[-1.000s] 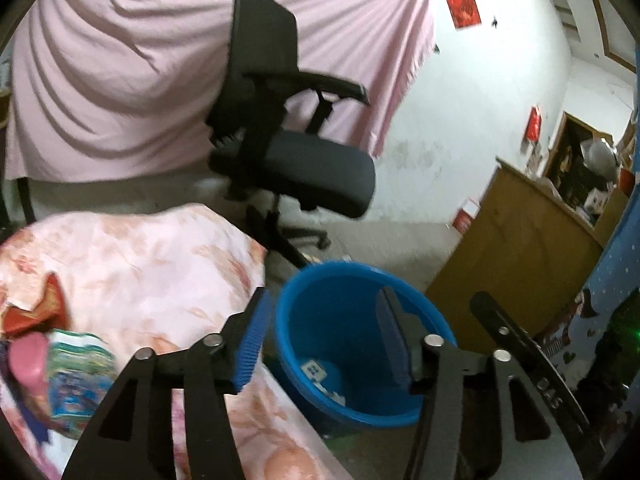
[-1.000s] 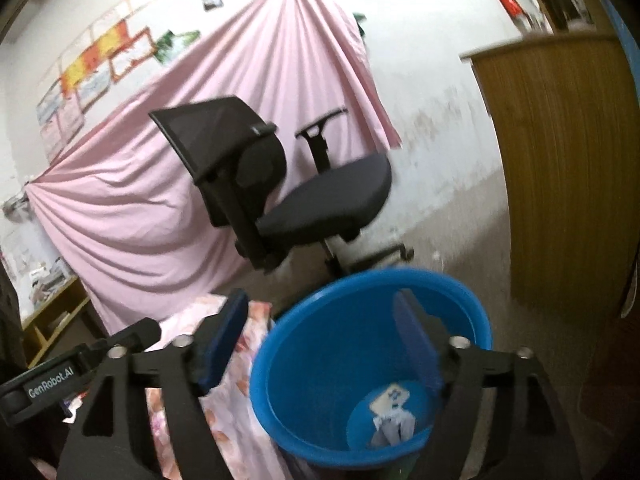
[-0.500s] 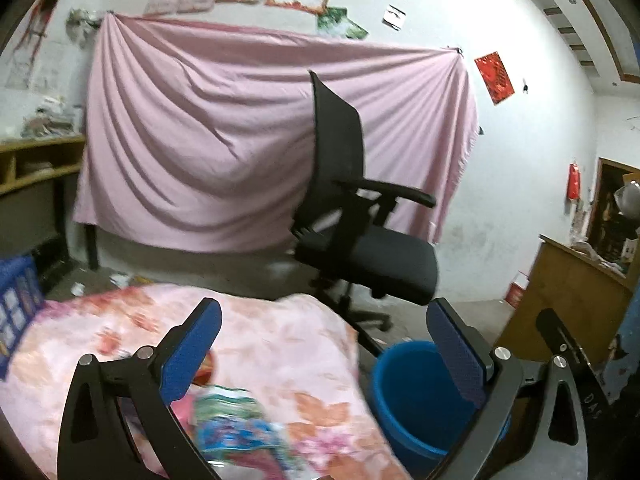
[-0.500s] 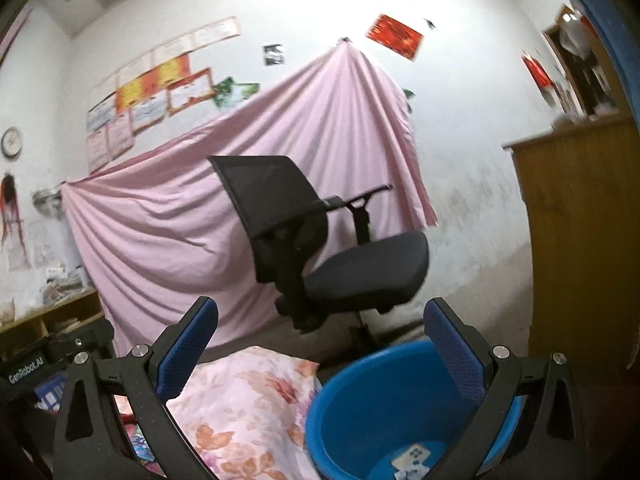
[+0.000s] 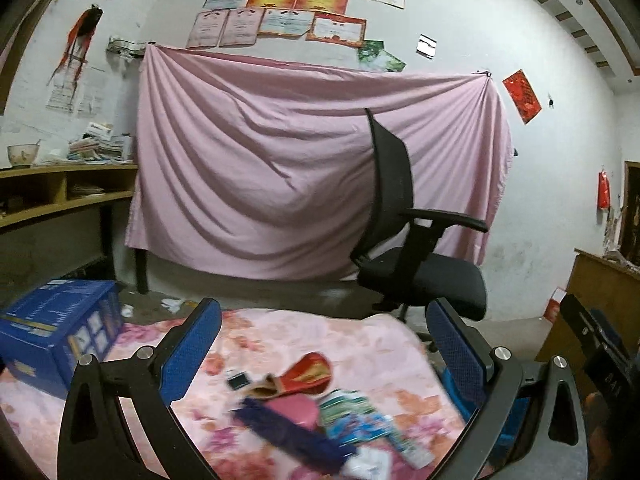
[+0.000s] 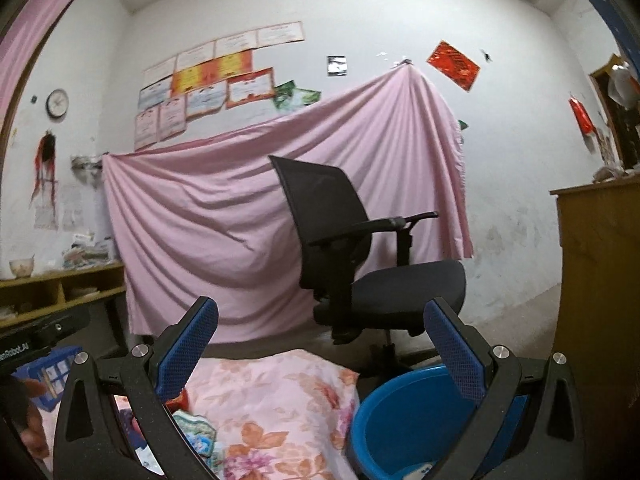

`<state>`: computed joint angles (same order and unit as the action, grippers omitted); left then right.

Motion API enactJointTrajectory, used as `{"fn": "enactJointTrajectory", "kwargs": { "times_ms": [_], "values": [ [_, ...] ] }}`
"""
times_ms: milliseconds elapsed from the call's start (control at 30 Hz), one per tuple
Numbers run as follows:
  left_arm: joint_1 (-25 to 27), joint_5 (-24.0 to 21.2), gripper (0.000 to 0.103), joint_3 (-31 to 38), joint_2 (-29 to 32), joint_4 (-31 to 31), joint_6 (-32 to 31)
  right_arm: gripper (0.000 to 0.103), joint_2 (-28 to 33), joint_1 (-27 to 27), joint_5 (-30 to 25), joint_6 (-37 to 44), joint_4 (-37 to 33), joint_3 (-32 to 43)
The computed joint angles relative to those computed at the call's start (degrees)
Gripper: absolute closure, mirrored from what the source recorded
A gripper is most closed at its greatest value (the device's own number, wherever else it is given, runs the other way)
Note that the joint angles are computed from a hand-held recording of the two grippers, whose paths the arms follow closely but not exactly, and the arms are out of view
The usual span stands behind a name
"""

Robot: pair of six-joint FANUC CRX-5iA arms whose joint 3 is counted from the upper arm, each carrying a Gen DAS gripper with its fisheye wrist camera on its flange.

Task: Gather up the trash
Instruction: 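Move both tools back over the bed toward the remaining trash, then grasp the blue snack bag with the left gripper while the right grasps the white tube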

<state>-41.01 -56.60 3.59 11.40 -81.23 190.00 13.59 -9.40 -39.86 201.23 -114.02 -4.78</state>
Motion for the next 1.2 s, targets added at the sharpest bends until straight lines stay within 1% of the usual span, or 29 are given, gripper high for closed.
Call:
{"fn": "enactJointTrajectory", "kwargs": {
  "times_ms": [67,267,333,367,400,433,500,667,733,767,800,833,900,933,1000,1067,1133,1167,1200],
  "values": [
    [0.03,-0.45,0.002,-1.66,-1.07,0.30,0.22,0.000,-0.06,0.69,0.08,-0.22,1.10,0.03],
    [0.68,-1.73,0.002,-5.96,-3.46,2.48,0.30,0.000,0.18,5.04,3.86,-6.26,11.23,2.51],
    [1.26,-1.22,0.002,-7.05,-4.04,3.67,0.47,0.000,0.61,6.53,4.55,-11.55,16.58,3.91],
    [1.48,-1.04,0.002,-7.64,-4.38,4.32,0.55,0.000,0.99,7.92,5.41,-16.98,21.56,5.25],
    [1.83,-0.64,0.002,-8.14,-4.64,5.23,0.50,0.000,1.08,8.64,6.00,-19.78,24.10,5.68],
    [2.07,-0.29,0.002,-8.61,-4.98,5.82,0.50,0.000,1.47,10.12,7.02,-25.26,29.17,6.78],
    [2.71,0.86,0.002,-9.17,-5.46,7.34,0.17,0.000,2.06,11.86,7.64,-32.22,36.01,7.98],
    [4.92,4.14,0.002,-9.26,-5.69,12.35,-3.32,0.001,2.75,14.39,7.27,-41.26,46.18,8.84],
    [6.79,6.39,0.002,-8.92,-5.61,15.82,-6.04,0.009,3.17,15.25,5.84,-44.52,50.05,9.33],
    [7.87,7.84,0.002,-8.81,-5.53,17.75,-7.46,0.017,3.47,15.71,4.93,-45.94,52.02,9.66],
    [9.23,9.55,0.002,-8.67,-5.32,20.51,-9.38,0.021,3.74,16.41,4.32,-47.65,54.51,9.92],
    [10.37,10.62,0.003,-8.52,-5.23,22.61,-10.99,0.023,3.97,17.21,3.93,-49.23,57.00,10.09],
    [12.34,12.79,0.003,-8.06,-4.55,26.78,-13.55,0.033,4.60,18.26,2.22,-51.21,60.61,10.61],
    [12.97,13.36,0.003,-7.83,-4.29,28.28,-14.48,0.036,4.93,18.72,1.70,-52.23,62.01,10.90],
    [14.70,15.82,0.003,-7.68,-3.80,32.00,-16.77,0.046,5.77,19.50,-0.65,-54.43,64.80,11.65],
    [16.47,18.41,0.006,-7.63,-3.39,36.01,-19.58,0.051,6.15,20.20,-1.67,-55.72,66.59,11.87],
    [18.02,20.92,0.015,-7.68,-3.06,39.68,-22.14,0.055,6.47,20.37,-2.61,-56.21,67.30,12.20],
    [18.70,21.46,0.019,-7.39,-2.65,41.74,-23.81,0.056,6.61,20.41,-3.03,-56.58,67.61,12.41],
    [19.64,21.92,0.026,-7.00,-2.00,44.62,-26.22,0.058,6.90,20.44,-3.77,-57.07,68.01,12.70]
  ]
}}
